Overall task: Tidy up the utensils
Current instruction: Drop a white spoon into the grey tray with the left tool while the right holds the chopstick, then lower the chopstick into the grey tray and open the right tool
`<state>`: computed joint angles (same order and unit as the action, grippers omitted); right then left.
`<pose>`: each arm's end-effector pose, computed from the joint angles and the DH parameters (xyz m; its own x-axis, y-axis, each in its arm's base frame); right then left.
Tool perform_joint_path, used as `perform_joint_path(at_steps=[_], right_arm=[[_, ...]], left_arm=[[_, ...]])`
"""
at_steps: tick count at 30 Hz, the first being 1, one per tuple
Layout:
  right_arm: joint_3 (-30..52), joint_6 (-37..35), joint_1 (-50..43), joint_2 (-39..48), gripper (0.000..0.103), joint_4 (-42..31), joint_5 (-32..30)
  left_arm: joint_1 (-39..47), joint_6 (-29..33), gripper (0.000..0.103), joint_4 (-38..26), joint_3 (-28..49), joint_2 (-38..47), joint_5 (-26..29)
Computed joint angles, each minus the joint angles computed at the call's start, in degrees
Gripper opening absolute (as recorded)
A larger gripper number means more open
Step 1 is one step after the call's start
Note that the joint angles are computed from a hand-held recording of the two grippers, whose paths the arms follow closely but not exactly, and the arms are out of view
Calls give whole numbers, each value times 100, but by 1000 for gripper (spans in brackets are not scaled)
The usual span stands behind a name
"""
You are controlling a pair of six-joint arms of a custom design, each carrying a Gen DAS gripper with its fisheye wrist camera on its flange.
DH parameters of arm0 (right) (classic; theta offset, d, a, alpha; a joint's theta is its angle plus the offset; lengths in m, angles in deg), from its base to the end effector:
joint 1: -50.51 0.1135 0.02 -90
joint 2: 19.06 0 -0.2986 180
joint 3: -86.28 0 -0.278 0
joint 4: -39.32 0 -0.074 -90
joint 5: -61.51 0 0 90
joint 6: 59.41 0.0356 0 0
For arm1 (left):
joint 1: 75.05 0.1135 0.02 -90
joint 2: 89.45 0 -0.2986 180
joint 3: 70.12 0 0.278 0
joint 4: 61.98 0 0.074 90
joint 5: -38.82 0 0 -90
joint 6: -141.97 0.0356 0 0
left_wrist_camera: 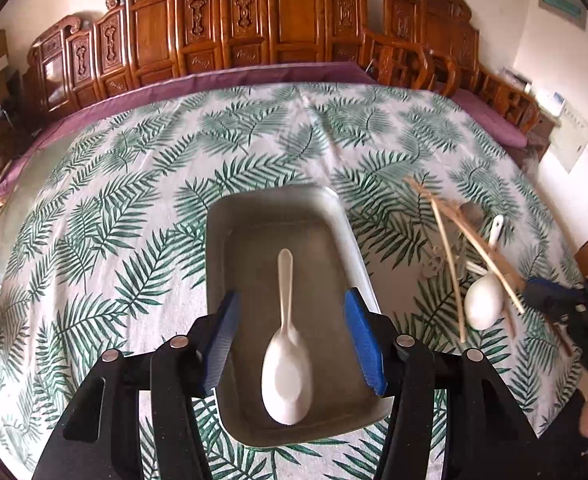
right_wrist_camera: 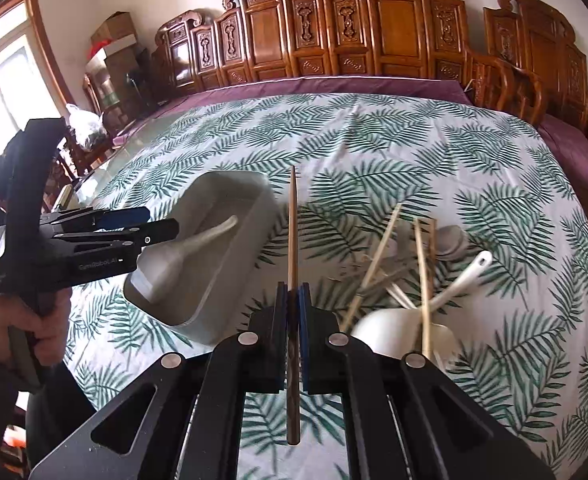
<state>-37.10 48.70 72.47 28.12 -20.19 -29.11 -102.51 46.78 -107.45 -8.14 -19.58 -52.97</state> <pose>0.1498 0.0608 0.2941 -0.7942 0.0149 -0.6075 -0.1405 0.9681 0.2074 0.2294 -0.1180 0.2678 -0.7493 0.2875 -0.5966 0.3781 0.9253 -0.0290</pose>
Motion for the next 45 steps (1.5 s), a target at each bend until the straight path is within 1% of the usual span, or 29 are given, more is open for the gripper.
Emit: perform_joint_path(at_steps=[4, 7, 10, 12, 15, 16, 17, 18, 20, 23, 27, 30, 32, 35, 38, 42, 45], right_arm=[[107, 349, 650, 386, 6, 213, 343], [225, 561, 1021, 733, 6, 407, 494], [336, 692, 1280, 1125, 6, 621, 596], [417, 788, 1392, 1409, 6, 766, 610], [500, 891, 1501, 1710, 6, 917, 617], [546, 934, 1532, 1849, 6, 966, 622], [593, 979, 1559, 1991, 6, 1011, 628], [635, 1015, 1581, 2120, 6, 1047, 637], [718, 1062, 1623, 2326, 6, 1095, 643], [843, 1102, 1655, 2631, 6, 1186, 646], [919, 1164, 1546, 2950, 7, 1325, 426], [869, 1240, 1419, 3033, 8, 1556, 50], [826, 1243, 1434, 3033, 8, 1648, -25], [785, 1175, 1503, 2964, 8, 1626, 57], [717, 1090, 1470, 2787, 8, 1571, 112], [580, 934, 1390, 2358, 8, 1435, 207], [459, 741, 1303, 1961, 8, 1244, 308]], left_arm=[[300, 222, 52, -112, -76, -372, 210], [677, 467, 52, -281, -130, -776, 488], [995, 693, 58, -450, -132, -1086, 584], [1283, 871, 61, -566, -127, -1284, 755], [1696, 1144, 68, -714, -94, -1501, 983], [1816, 1231, 74, -742, -96, -1579, 1033], [1892, 1281, 78, -752, -106, -1637, 1060], [2013, 1354, 79, -764, -115, -1704, 1128], [2228, 1446, 87, -807, -131, -1796, 1251], [2513, 1503, 91, -889, -131, -1881, 1592], [2732, 1606, 93, -947, -150, -2065, 1820], [2842, 1655, 93, -1009, -157, -2173, 1943], [2861, 1643, 93, -1007, -173, -2208, 1982], [2773, 1608, 93, -1032, -192, -2250, 1991], [2542, 1550, 93, -1007, -225, -2349, 1843], [2305, 1471, 93, -1024, -253, -2443, 1714], [1995, 1362, 93, -1023, -279, -2511, 1492]])
